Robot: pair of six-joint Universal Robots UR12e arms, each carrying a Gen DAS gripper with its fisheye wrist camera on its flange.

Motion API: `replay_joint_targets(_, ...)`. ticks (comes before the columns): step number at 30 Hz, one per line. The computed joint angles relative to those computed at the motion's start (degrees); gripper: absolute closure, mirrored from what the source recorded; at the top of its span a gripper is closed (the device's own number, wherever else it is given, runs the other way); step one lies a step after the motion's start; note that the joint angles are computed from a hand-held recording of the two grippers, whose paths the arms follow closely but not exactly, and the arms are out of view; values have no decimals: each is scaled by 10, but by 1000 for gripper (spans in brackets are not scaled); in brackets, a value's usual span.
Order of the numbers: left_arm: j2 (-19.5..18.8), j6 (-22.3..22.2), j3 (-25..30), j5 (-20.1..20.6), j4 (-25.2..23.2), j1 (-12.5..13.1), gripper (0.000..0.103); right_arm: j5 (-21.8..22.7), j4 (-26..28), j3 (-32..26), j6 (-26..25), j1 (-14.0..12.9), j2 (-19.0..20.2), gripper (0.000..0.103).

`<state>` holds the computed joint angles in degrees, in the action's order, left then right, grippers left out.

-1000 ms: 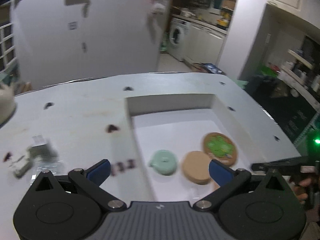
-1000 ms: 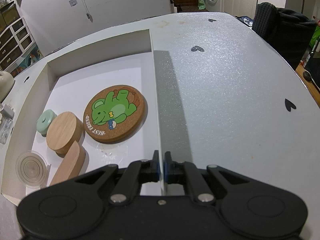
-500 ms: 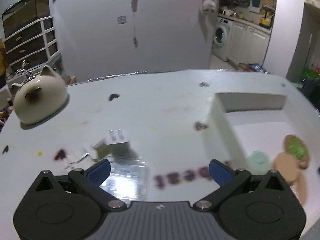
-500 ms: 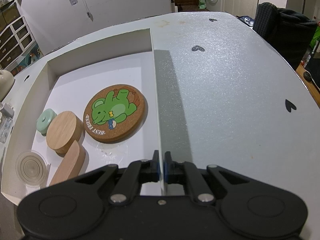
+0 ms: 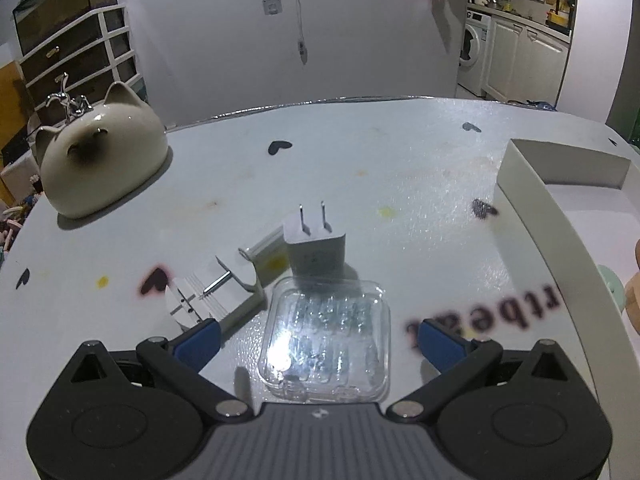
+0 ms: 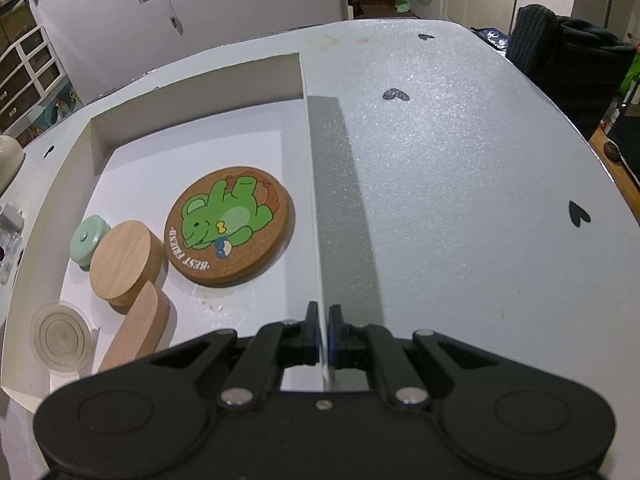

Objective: Organize rigid objects
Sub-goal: 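Move the left tool back to the clear plastic box, then grasp the clear plastic box with the left tool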

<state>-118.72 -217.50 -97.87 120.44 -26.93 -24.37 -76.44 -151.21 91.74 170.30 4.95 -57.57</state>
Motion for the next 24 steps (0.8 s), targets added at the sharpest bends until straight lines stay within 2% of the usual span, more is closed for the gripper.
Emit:
replay_joint_targets(5,-1,0,-5,-4,11,2,0,-8,1,0,9,2,-3,99)
replay_joint_targets(9,-3,-3,-6,-7,16,3,0,-11,-12,8,25,1,-12,92)
replay_joint_targets(13,-5,-6,-5,-13,19,5,2,-10,-19,23,28,-2,-22,96)
replay_joint_targets(16,-6,-6,-5,-17,16,7,9,-18,-30,33,30,1,-26,98)
replay_joint_targets(19,-8,-4,-3,-20,13,9,9,-29,-50,40,34,4,-27,98)
replay_joint_targets(24,-11,4,-1,-23,24,11,11,-28,-41,37,38,3,-26,98)
